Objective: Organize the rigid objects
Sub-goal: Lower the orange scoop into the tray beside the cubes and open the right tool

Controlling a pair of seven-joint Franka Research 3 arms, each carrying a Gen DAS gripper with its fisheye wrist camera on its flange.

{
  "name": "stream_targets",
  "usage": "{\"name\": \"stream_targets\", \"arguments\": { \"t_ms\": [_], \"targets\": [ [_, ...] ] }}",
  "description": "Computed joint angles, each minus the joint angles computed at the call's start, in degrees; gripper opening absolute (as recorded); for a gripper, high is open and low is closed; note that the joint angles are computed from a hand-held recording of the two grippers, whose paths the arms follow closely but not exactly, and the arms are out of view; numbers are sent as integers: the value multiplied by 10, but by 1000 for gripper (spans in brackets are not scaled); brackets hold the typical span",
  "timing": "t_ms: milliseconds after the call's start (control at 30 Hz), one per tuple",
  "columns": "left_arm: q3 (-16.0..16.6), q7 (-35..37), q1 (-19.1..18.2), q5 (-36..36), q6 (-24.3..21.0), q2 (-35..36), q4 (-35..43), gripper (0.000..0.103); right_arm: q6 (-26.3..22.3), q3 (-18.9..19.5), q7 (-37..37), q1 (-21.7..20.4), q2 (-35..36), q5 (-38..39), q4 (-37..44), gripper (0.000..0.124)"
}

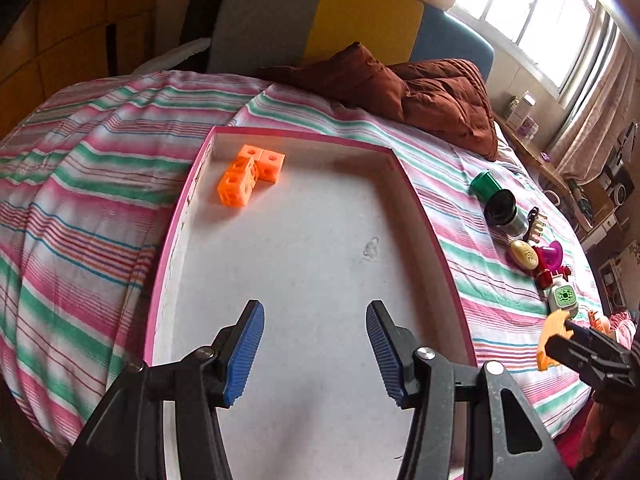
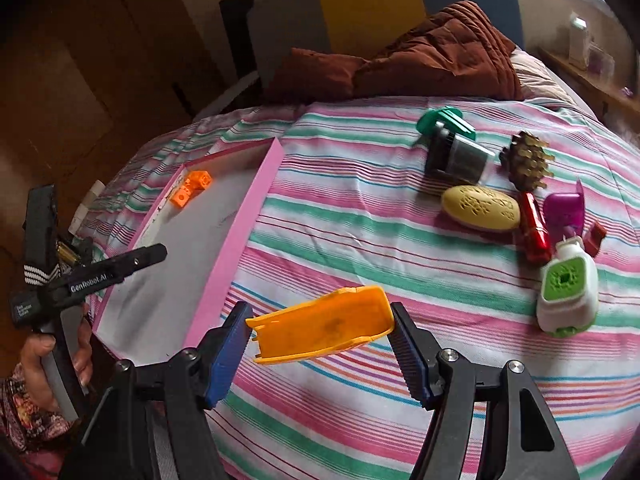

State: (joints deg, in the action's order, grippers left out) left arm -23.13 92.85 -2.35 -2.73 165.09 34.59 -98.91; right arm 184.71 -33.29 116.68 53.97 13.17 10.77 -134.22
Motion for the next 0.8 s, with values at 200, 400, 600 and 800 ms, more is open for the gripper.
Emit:
{"name": "stream_targets", "arguments": {
  "t_ms": [200,400,600,800],
  "targets": [
    [4,-7,6,-7,3,-15,-20,54,-38,68,3,-64,47,-22,96,69],
    [13,-28,6,-4,5,-26,-32,54,-93,154,-6,-152,112,-53,224,69],
    [4,-29,18,-15,6,-31,-39,54,-214,214,-25,-214,215,-100,408,69],
    [-1,-25,21,-21,-1,-29,-39,54,-342,262,-38,-265,329,-129,609,69]
  ]
}}
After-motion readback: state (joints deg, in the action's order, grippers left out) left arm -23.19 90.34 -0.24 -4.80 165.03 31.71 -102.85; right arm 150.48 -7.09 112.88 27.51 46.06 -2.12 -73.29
